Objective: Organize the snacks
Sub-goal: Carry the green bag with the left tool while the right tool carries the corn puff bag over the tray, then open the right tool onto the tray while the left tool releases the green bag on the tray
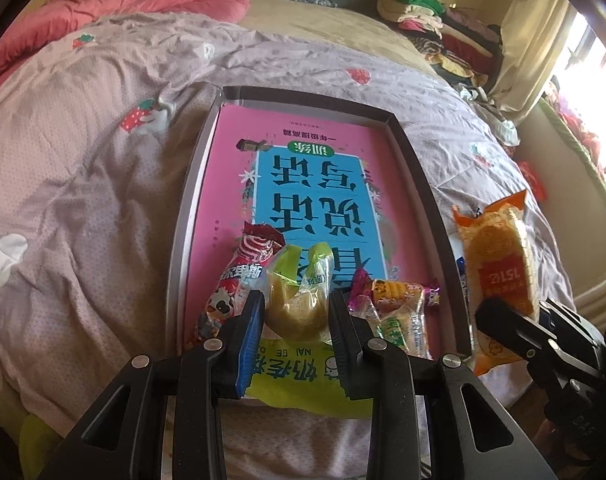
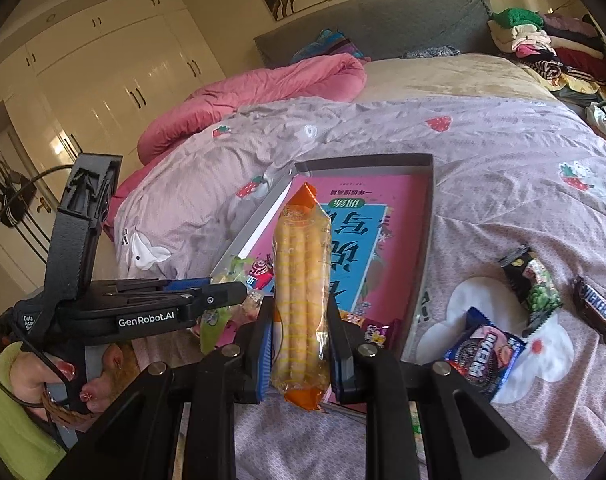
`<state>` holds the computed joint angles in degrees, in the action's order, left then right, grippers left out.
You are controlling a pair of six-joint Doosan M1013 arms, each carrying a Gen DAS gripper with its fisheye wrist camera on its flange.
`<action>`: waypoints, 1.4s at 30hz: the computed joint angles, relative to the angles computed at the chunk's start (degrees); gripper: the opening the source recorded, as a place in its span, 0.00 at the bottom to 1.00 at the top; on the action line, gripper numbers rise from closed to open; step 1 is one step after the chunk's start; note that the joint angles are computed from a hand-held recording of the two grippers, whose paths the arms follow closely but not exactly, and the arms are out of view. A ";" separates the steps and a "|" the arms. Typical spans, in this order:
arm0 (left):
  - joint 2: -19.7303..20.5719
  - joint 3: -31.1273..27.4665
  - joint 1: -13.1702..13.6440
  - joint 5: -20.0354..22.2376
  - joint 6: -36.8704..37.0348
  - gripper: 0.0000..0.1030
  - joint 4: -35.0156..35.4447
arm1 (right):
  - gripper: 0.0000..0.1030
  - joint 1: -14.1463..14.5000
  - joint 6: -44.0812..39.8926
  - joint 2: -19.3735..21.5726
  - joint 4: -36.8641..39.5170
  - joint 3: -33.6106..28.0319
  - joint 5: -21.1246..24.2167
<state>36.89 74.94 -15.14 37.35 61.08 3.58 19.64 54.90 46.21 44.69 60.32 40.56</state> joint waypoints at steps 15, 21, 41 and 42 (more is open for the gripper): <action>-0.08 0.08 -0.29 -0.08 1.73 0.33 -0.80 | 0.22 0.91 5.32 4.82 -3.40 -7.05 7.04; 0.19 -0.23 -0.60 0.09 4.52 0.33 -2.84 | 0.23 0.65 8.02 5.82 -4.68 -8.17 8.65; 0.84 -1.01 -0.74 1.44 4.83 0.35 -2.67 | 0.40 0.17 7.04 3.59 -4.58 -4.60 5.82; 0.87 -1.06 -0.74 1.55 4.96 0.35 -2.72 | 0.40 0.15 7.00 3.47 -4.63 -4.42 5.67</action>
<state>37.76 73.88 -15.88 38.89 66.04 0.86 19.79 61.90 49.68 40.06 55.90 46.24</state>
